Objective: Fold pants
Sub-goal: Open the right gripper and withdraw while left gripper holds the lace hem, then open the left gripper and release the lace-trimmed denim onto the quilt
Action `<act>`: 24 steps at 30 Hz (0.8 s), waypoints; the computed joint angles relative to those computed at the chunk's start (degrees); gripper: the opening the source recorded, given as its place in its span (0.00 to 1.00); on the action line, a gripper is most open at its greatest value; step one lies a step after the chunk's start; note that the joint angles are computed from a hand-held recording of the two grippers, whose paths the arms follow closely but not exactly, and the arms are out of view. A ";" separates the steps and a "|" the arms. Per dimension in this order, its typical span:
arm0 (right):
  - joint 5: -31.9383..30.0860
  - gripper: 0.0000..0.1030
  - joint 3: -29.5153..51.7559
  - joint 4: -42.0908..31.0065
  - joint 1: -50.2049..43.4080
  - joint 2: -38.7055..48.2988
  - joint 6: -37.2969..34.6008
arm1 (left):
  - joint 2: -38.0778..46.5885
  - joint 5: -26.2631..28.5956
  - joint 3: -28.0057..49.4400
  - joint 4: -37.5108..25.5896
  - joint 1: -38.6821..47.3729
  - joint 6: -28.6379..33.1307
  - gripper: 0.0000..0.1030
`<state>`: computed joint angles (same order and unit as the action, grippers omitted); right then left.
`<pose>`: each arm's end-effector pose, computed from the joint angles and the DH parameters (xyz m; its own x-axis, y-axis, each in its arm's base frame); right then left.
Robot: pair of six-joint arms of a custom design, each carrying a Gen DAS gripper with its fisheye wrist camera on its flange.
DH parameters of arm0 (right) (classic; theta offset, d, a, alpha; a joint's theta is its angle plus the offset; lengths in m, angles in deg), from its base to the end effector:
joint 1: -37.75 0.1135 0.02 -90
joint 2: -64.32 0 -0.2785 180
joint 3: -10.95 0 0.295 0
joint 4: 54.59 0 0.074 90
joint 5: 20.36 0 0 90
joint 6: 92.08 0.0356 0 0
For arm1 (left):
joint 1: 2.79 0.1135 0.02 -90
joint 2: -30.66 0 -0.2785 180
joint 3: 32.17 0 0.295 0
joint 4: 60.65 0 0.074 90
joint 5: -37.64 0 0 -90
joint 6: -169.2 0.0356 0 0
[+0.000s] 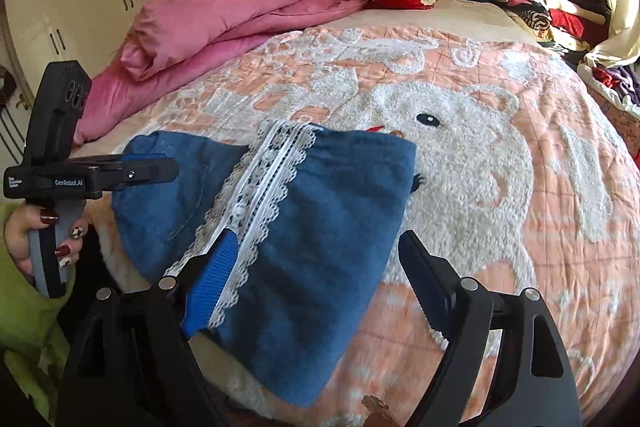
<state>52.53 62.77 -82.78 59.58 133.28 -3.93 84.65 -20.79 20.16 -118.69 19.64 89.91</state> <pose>0.2540 0.1130 0.2097 -0.6422 -0.2905 -0.7094 -0.5684 0.8013 0.1864 0.1955 0.0605 0.2402 -0.7992 -0.1586 -0.5797 0.0688 0.9341 -0.3504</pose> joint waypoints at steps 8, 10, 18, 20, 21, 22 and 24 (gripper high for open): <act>-1.34 0.63 -2.41 -1.27 3.95 -0.11 -1.97 | -4.33 4.05 -5.66 -9.16 -1.84 3.15 0.42; -1.38 0.63 -2.74 -0.97 4.22 0.69 -1.51 | -4.11 4.14 -7.03 -9.24 -3.02 1.91 0.42; 0.87 0.63 -3.77 -0.49 3.86 3.72 -0.61 | -4.03 0.89 -9.95 -2.09 -8.59 -7.34 0.27; 0.90 0.64 -3.95 -0.22 3.63 4.41 -0.14 | -3.82 0.78 -10.71 -0.44 -9.71 -8.80 0.18; 0.82 0.64 -4.09 -0.02 3.54 4.58 -0.06 | -3.91 0.64 -10.77 -0.21 -9.86 -9.07 0.15; 0.93 0.63 -4.18 0.03 3.59 4.58 -0.07 | -4.58 0.38 -10.85 -0.46 -9.93 -8.85 0.11; 1.34 0.63 -4.36 -0.33 3.89 3.78 -0.03 | -6.00 0.79 -10.68 -2.09 -9.22 -7.66 0.09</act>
